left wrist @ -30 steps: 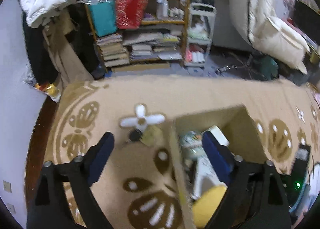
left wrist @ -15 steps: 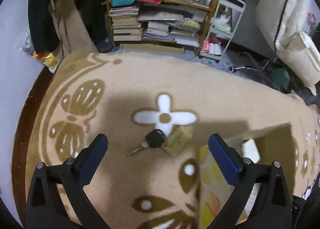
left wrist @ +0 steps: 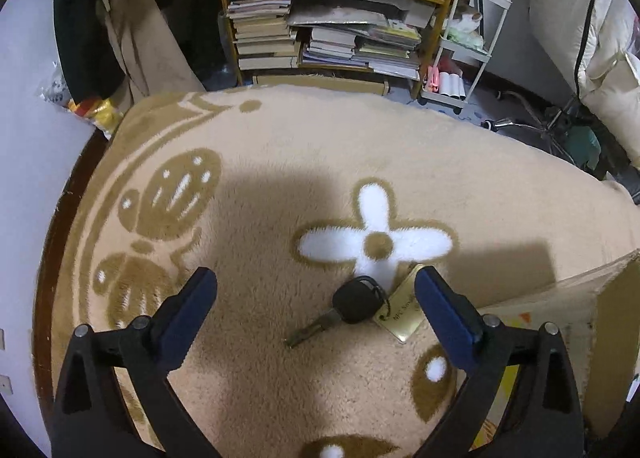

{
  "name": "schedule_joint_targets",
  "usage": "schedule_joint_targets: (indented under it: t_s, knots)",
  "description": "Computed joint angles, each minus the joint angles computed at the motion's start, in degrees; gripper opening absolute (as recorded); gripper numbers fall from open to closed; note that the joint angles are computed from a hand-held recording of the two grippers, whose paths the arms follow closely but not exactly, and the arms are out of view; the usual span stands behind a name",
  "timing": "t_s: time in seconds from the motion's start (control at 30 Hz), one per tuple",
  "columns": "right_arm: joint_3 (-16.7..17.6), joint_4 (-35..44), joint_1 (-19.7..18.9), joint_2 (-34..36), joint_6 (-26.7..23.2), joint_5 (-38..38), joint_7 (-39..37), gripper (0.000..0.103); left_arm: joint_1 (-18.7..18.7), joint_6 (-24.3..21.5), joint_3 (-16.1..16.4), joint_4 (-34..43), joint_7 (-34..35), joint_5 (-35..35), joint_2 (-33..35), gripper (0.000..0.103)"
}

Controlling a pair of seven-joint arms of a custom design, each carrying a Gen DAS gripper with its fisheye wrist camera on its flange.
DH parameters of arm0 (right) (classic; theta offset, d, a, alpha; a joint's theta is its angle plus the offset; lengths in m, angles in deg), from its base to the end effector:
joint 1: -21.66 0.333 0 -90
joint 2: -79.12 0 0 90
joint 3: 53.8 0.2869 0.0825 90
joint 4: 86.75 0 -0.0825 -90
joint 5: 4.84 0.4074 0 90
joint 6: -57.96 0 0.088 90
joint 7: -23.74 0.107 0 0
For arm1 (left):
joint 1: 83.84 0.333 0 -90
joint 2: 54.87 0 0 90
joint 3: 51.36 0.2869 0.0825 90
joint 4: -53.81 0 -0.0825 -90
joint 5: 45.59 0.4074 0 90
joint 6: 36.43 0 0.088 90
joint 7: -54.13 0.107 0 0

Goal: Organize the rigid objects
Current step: 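Return the left gripper to the car key and close it on the key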

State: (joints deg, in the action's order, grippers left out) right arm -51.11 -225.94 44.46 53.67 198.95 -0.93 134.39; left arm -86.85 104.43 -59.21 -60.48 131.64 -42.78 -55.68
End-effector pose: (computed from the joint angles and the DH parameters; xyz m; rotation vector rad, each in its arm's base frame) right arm 0.4371 0.2093 0.4839 -1.9353 1.8553 -0.1997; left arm 0.6013 -0.1157 0.4798 -1.9742 1.9792 -0.5363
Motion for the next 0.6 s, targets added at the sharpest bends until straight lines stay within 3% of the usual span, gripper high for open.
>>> schedule_joint_targets:
  t_s: [0.27,0.33,0.4,0.6]
  knots:
    - [-0.13,-0.19,0.02,-0.02,0.23,0.32,-0.29,0.020,-0.24,1.19,-0.05,-0.79,2.59,-2.39,0.66,0.083]
    - [-0.19,-0.29,0.03,-0.10,0.31,0.49,-0.30,0.020,-0.41,1.19,-0.14,-0.89,4.00,-3.60,0.67,0.069]
    - [-0.12,-0.20,0.04,-0.03,0.30,0.49,-0.22,0.020,-0.46,0.50,-0.10,-0.62,6.96,-7.04,1.03,0.044]
    - [-0.14,-0.30,0.00,-0.08,0.32,0.47,-0.31,0.020,-0.50,1.56,-0.01,-1.48,7.24,-9.00,1.12,0.032]
